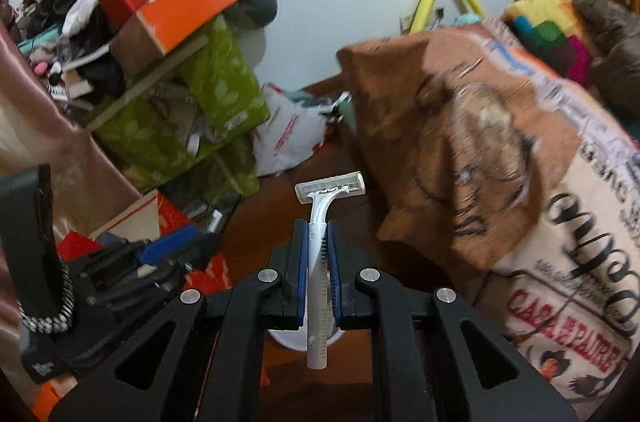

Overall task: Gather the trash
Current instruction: 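Carry the black piece and razor with both grippers over the white bin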

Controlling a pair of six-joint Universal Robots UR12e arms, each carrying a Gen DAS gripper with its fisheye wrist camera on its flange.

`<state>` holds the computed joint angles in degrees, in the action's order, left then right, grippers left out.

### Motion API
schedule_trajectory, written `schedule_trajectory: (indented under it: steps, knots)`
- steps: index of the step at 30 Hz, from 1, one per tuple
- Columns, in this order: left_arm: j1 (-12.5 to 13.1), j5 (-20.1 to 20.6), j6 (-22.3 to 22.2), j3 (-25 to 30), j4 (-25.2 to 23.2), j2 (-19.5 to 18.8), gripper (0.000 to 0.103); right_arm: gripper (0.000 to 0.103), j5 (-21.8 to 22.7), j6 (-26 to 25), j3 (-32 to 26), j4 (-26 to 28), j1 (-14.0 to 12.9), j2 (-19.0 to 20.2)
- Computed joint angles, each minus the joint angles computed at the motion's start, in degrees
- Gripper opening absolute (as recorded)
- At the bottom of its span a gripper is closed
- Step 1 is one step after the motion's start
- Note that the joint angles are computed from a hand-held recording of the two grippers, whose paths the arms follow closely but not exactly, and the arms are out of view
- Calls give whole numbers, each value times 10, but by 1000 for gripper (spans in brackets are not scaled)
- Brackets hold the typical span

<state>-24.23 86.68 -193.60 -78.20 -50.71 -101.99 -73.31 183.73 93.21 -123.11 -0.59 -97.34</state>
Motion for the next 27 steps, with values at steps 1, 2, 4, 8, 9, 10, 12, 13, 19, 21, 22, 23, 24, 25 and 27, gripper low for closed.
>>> schedule_trajectory:
  steps: [1,2,4,8,9,10,12,13,19,21,22,23,24,25,27]
  knots:
    - [3,-1,-3,-6,-7,1,24,9,1,-1,-1,5,3,4]
    - [6,-2,-8,-13,-15,2,24,9,2,-4,-1,12,6,8]
    - [11,-4,-15,-24,-25,4,24,9,2,-10,-1,26,12,17]
    - [21,-13,-32,-54,-40,10,24,9,-8,-10,2,53,25,31]
    - [25,-18,-39,-63,-48,11,24,9,-8,-9,2,60,27,35]
    - [27,-22,-43,-68,-54,11,24,9,-3,-8,4,72,27,39]
    - [32,-33,-55,-83,-68,12,24,9,2,-9,3,93,27,48]
    - [34,-38,-59,-87,-74,11,24,9,6,-8,4,107,27,54]
    - [37,-55,-76,-111,-104,3,24,9,4,-6,-3,161,35,88]
    - [37,-61,-86,-119,-108,0,24,9,6,-10,-6,173,38,98]
    - [38,-64,-89,-122,-111,-2,24,9,9,-12,-8,182,39,105]
    - [38,-67,-92,-124,-116,-4,24,9,15,-16,-8,191,39,109]
    - [38,-70,-94,-127,-120,-7,24,9,23,-19,-9,200,38,115]
    - [38,-72,-95,-127,-123,-9,24,9,30,-22,-8,206,37,117]
    - [39,-76,-98,-129,-130,-15,24,9,71,-42,-5,226,29,121]
